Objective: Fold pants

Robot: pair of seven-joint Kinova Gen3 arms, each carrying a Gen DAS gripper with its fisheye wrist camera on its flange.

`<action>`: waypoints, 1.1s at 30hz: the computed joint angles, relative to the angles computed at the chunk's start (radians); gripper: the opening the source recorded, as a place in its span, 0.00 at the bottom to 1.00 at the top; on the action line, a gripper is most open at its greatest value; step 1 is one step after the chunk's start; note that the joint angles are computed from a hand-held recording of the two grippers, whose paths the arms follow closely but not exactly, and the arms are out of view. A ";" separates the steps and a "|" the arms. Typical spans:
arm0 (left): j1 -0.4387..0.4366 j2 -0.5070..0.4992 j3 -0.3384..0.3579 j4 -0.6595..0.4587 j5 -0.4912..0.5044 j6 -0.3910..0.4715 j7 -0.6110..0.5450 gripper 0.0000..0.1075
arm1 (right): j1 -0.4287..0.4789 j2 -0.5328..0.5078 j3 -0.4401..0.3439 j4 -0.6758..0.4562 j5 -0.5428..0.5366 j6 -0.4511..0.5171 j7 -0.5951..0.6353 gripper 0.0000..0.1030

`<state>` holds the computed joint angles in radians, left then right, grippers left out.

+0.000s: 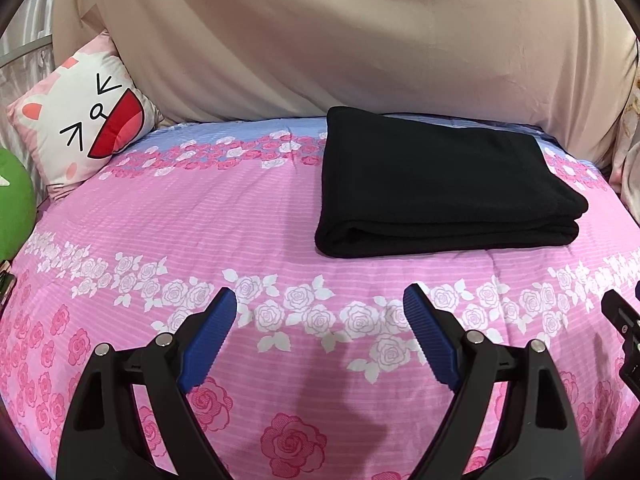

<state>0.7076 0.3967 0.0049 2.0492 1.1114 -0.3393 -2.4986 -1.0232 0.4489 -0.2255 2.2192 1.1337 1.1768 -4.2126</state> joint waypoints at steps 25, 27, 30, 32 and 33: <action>-0.001 -0.005 0.008 0.009 -0.009 -0.013 0.009 0.77 | 0.007 -0.004 -0.003 0.012 0.009 -0.009 -0.010 0.79; -0.003 -0.005 0.008 0.008 -0.012 -0.011 0.011 0.77 | 0.007 -0.005 -0.003 0.013 0.010 -0.010 -0.009 0.79; -0.002 -0.005 0.008 0.009 -0.011 -0.011 0.011 0.77 | 0.007 -0.005 -0.003 0.013 0.010 -0.010 -0.010 0.79; -0.003 -0.004 0.008 0.008 -0.013 -0.010 0.011 0.77 | 0.007 -0.004 -0.003 0.011 0.008 -0.009 -0.009 0.79; 0.000 -0.005 0.006 0.009 -0.009 -0.011 0.010 0.77 | 0.007 -0.004 -0.003 0.012 0.009 -0.009 -0.009 0.80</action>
<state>0.7074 0.3915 0.0113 2.0583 1.1021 -0.3503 -2.4891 -1.0164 0.4447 -0.2286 2.2309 1.1424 1.1676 -4.2221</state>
